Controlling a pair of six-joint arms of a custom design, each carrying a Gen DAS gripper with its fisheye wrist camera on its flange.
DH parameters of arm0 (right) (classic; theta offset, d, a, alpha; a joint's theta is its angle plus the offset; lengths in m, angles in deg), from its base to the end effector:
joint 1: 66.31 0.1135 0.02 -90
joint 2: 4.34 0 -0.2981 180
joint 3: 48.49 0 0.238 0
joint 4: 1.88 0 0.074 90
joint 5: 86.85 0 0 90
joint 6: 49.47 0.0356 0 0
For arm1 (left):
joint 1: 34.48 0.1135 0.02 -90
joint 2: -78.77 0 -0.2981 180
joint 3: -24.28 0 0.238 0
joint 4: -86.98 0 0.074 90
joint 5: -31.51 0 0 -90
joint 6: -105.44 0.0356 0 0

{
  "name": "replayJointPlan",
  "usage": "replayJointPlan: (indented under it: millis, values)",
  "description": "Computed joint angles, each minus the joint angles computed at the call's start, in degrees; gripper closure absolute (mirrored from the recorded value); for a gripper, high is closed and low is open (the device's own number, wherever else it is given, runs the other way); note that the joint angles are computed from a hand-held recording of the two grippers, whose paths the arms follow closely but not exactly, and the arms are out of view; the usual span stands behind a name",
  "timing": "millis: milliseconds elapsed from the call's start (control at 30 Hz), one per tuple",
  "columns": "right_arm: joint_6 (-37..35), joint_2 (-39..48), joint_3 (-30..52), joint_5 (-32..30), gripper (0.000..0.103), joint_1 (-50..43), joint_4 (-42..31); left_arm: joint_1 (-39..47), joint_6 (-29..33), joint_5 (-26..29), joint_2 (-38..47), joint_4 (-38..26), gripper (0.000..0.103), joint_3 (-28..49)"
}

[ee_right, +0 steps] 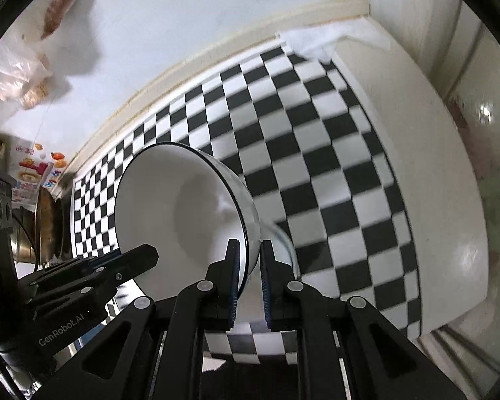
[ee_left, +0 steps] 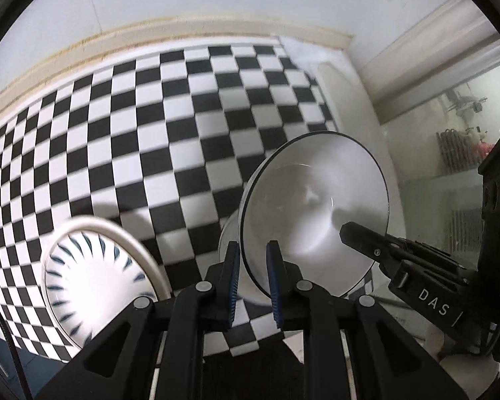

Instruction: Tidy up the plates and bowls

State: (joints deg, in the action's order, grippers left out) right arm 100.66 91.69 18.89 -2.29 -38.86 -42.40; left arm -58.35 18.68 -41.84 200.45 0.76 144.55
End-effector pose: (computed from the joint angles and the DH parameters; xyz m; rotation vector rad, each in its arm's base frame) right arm 0.2639 0.1409 0.1936 0.7936 2.7971 0.4695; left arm 0.3790 -0.1789 0.2533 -0.7348 -3.0080 0.4572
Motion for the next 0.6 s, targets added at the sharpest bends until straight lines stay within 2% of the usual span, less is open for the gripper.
replayJointPlan:
  millis: [267, 600]
  values:
    - [3.24, 2.56, -3.60, -0.42, 0.090, 3.27, 4.08, -0.83, 0.09, -1.78, -2.26, 2.84, 0.089, -8.19]
    - [3.27, 5.56, -3.85, -1.44, 0.089, 3.56, 4.92, -1.76, -0.07, -3.41, -1.10, 4.70, 0.089, -11.50]
